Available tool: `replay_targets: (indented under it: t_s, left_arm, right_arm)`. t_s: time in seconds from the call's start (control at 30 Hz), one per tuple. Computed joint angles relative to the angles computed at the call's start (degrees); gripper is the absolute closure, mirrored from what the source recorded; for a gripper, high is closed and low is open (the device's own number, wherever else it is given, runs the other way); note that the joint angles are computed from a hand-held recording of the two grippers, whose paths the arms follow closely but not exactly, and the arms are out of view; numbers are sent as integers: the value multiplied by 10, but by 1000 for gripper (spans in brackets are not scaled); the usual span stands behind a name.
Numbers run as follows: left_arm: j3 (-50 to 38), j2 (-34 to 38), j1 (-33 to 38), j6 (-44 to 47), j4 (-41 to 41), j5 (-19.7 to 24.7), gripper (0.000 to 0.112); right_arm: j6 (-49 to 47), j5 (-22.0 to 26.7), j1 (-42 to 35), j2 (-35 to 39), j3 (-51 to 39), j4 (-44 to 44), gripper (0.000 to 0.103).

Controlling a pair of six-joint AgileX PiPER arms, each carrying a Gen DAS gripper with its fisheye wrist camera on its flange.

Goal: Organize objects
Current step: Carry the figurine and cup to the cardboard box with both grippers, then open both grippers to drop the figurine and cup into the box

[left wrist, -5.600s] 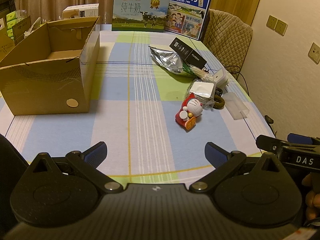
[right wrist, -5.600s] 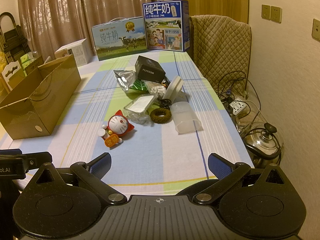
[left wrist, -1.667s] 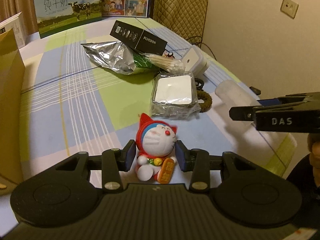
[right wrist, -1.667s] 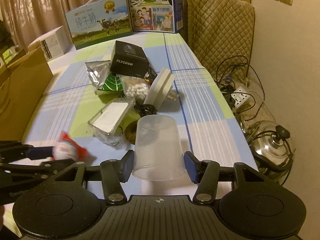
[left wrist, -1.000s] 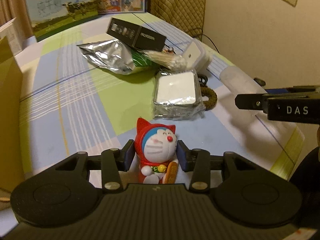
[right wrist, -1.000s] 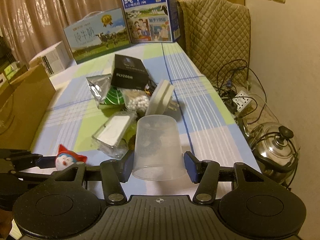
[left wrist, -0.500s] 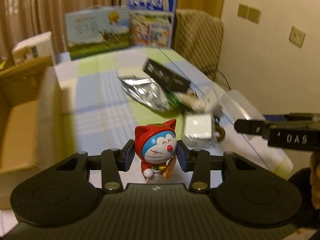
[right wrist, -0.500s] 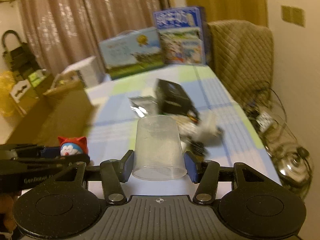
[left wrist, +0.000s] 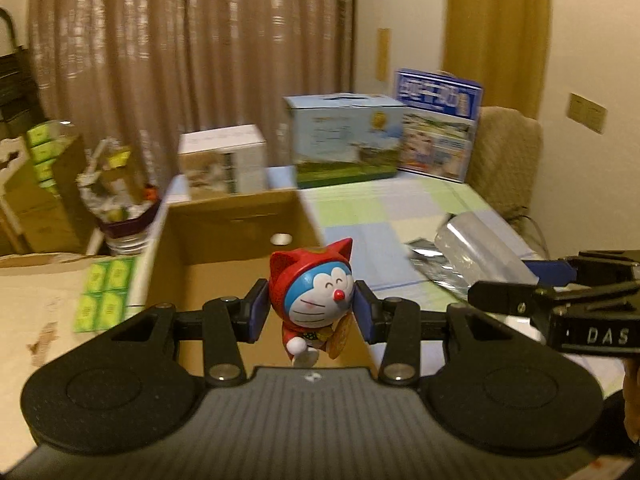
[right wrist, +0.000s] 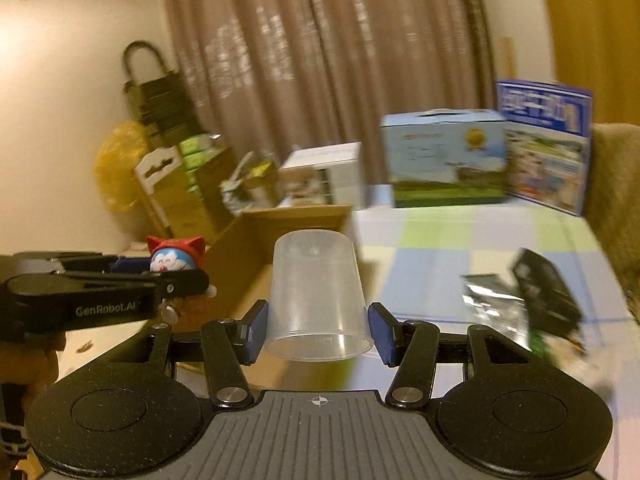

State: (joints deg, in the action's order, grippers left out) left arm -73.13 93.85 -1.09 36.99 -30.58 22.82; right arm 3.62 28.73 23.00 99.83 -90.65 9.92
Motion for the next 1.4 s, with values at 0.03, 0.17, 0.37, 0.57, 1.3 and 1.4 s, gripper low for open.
replay_targets:
  t_s: [0.03, 0.17, 0.37, 0.57, 1.3, 1.4]
  left_arm:
    - [-8, 6, 15, 11, -6, 6, 73]
    - [-32, 38, 57, 43, -29, 19, 73]
    - [-28, 71, 96, 118, -98, 26, 73]
    - [-26, 95, 114, 180, -169, 25, 71]
    - [48, 21, 138, 200, -224, 14, 60]
    - [67, 0, 129, 206, -236, 14, 58]
  right_arm:
    - [6, 7, 6, 19, -22, -4, 52]
    - [24, 46, 26, 94, -110, -18, 52]
    - [28, 78, 39, 156, -177, -28, 52]
    - [48, 86, 45, 181, -203, -44, 52]
    - [32, -31, -7, 63, -19, 34, 27]
    - [71, -55, -22, 6, 62, 0, 27]
